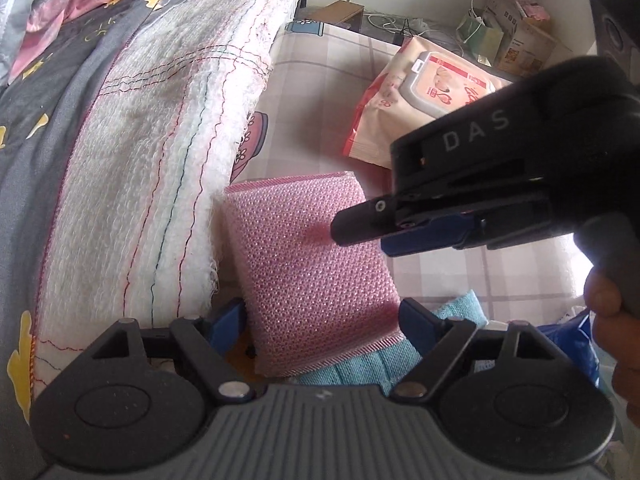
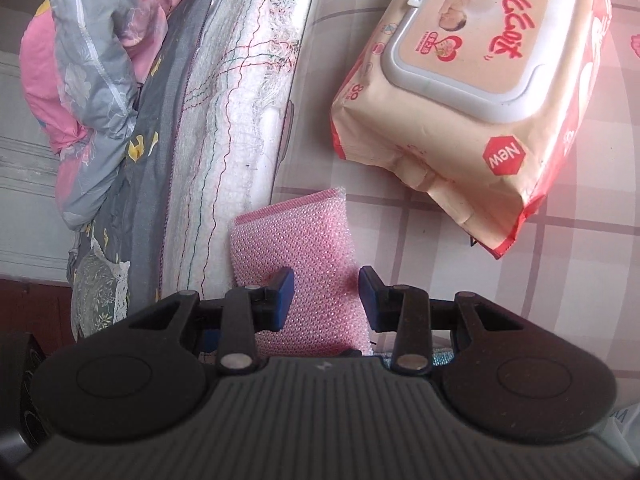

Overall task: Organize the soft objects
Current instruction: 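Move the right tool back to the bed and grasp the pink sponge, then carry the pink sponge into the cardboard box and open the right tool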

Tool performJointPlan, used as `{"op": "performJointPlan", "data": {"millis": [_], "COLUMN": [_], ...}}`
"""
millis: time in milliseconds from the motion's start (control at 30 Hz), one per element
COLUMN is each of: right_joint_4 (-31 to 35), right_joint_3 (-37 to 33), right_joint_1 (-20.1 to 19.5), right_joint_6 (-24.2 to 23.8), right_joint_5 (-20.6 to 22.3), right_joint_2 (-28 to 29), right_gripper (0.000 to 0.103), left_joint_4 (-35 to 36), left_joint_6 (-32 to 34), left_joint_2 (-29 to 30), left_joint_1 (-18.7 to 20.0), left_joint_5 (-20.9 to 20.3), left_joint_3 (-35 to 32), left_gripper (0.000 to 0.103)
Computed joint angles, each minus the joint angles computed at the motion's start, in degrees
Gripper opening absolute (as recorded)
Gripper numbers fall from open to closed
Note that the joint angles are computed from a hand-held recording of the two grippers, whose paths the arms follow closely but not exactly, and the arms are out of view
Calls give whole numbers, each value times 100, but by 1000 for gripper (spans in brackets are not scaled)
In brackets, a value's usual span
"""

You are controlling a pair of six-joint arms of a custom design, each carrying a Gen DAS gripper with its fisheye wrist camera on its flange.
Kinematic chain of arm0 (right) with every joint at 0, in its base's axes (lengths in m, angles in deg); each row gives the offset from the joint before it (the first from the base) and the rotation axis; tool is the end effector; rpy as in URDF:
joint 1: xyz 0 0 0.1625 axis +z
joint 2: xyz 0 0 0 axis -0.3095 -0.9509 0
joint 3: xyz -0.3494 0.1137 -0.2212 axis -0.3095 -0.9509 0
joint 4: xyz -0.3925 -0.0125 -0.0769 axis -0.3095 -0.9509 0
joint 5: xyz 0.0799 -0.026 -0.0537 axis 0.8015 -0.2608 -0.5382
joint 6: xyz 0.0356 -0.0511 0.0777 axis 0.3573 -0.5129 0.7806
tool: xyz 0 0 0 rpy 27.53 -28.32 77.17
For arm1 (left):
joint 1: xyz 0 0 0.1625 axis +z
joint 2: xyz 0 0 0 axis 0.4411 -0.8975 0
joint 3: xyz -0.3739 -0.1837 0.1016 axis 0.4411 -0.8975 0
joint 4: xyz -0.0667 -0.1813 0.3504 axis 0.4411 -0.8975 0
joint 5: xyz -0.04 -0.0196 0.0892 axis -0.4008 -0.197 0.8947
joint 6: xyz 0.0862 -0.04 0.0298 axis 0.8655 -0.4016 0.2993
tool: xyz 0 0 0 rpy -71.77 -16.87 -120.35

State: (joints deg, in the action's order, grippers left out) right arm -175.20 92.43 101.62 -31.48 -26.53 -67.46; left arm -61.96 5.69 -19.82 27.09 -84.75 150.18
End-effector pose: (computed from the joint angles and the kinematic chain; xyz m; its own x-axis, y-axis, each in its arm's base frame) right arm 0.0411 -0.7613 0.0972 -0.9908 -0.1054 0.0851 -0.1083 0.9936 -0.0308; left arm -0.2099 -0.6263 -0.0100 -0.7458 -0.0419 -0.6648 0.2331 0.9185 -0.3194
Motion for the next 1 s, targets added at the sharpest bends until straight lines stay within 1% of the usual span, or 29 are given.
{"op": "performJointPlan", "data": {"millis": [67, 167, 233, 367, 467, 633, 700, 767, 867, 1000], "right_joint_4": [-29, 237, 141, 56, -22, -356, -466, -569, -680, -739], "right_joint_3": [-15, -116, -31, 129, 325, 953, 1230, 1514, 1916, 2365], "right_joint_1": [-14, -65, -40, -10, 19, 82, 62, 6, -132, -438], "right_joint_6": [16, 61, -14, -66, -105, -251, -332, -394, -480, -675], "right_joint_5": [-23, 125, 131, 248, 389, 599, 721, 825, 943, 1063], "right_joint_2": [2, 62, 38, -115, -345, -994, -1308, -1657, -2214, -3018], "right_gripper": [35, 36, 36, 36, 36, 35, 35, 35, 35, 36], "left_joint_4": [35, 61, 120, -24, -59, -307, -430, -526, -617, -795], "left_joint_6": [-29, -61, -147, -54, -102, -132, -126, -141, -129, 90], "left_joint_2": [22, 48, 27, -106, -243, -476, -514, -531, -410, -43], "left_joint_1": [25, 34, 14, -159, -341, -776, -960, -1161, -1445, -1813], "left_joint_5": [-22, -13, 3, 157, 244, 300, 319, 250, 120, -115], "left_joint_3": [-41, -90, -99, 74, 202, 496, 585, 644, 581, 319], "left_gripper": [85, 85, 84, 83, 81, 81, 81, 81, 81, 81]}}
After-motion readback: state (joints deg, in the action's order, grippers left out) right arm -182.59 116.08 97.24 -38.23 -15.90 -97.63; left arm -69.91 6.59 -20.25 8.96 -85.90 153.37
